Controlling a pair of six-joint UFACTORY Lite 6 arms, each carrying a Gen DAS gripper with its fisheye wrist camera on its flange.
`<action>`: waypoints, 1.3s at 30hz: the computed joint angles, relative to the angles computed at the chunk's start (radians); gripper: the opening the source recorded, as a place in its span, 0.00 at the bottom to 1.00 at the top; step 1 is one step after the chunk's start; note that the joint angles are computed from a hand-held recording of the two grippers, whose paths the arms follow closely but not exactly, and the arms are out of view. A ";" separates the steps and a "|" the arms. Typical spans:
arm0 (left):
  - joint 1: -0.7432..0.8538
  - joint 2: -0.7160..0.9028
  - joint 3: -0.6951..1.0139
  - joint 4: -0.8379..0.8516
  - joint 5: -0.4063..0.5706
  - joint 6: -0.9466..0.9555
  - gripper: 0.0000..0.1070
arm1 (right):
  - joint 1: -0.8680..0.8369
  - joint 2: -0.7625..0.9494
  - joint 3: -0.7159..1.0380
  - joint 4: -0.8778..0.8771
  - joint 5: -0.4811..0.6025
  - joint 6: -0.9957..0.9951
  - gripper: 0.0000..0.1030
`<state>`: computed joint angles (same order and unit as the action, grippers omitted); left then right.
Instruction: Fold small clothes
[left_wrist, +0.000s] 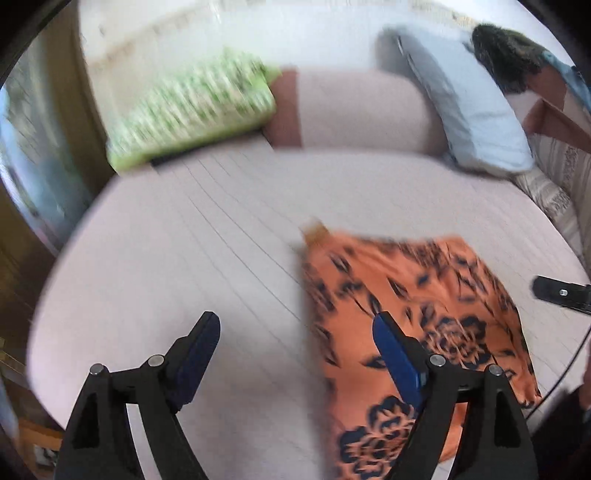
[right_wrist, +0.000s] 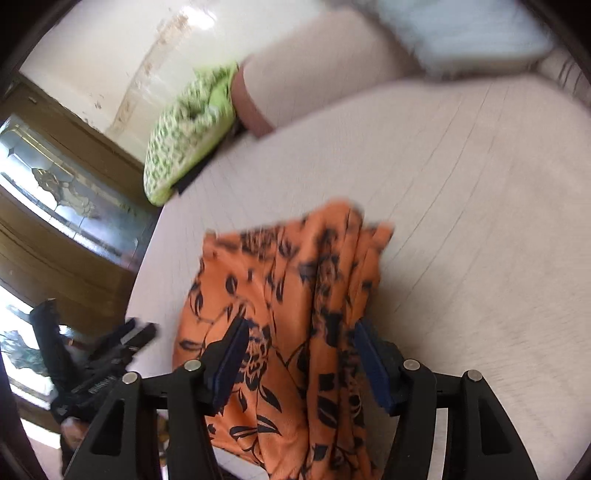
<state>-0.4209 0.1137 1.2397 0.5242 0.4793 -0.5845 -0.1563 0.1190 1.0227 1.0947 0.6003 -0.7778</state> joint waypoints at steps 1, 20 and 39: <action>-0.007 -0.036 0.006 0.080 0.034 -0.065 0.82 | 0.005 -0.058 -0.010 -0.055 -0.033 0.035 0.61; -0.124 -0.370 0.067 0.283 0.289 -0.205 0.92 | 0.268 -0.524 0.092 -1.181 -0.025 1.031 0.62; -0.199 -0.418 0.106 0.326 0.392 -0.227 0.92 | -0.044 -0.926 0.134 -1.006 -0.092 0.897 0.71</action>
<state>-0.6202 -0.3042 1.3461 0.8501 0.8717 -0.8114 -0.2005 -0.8070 1.1568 0.0885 0.5088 0.1193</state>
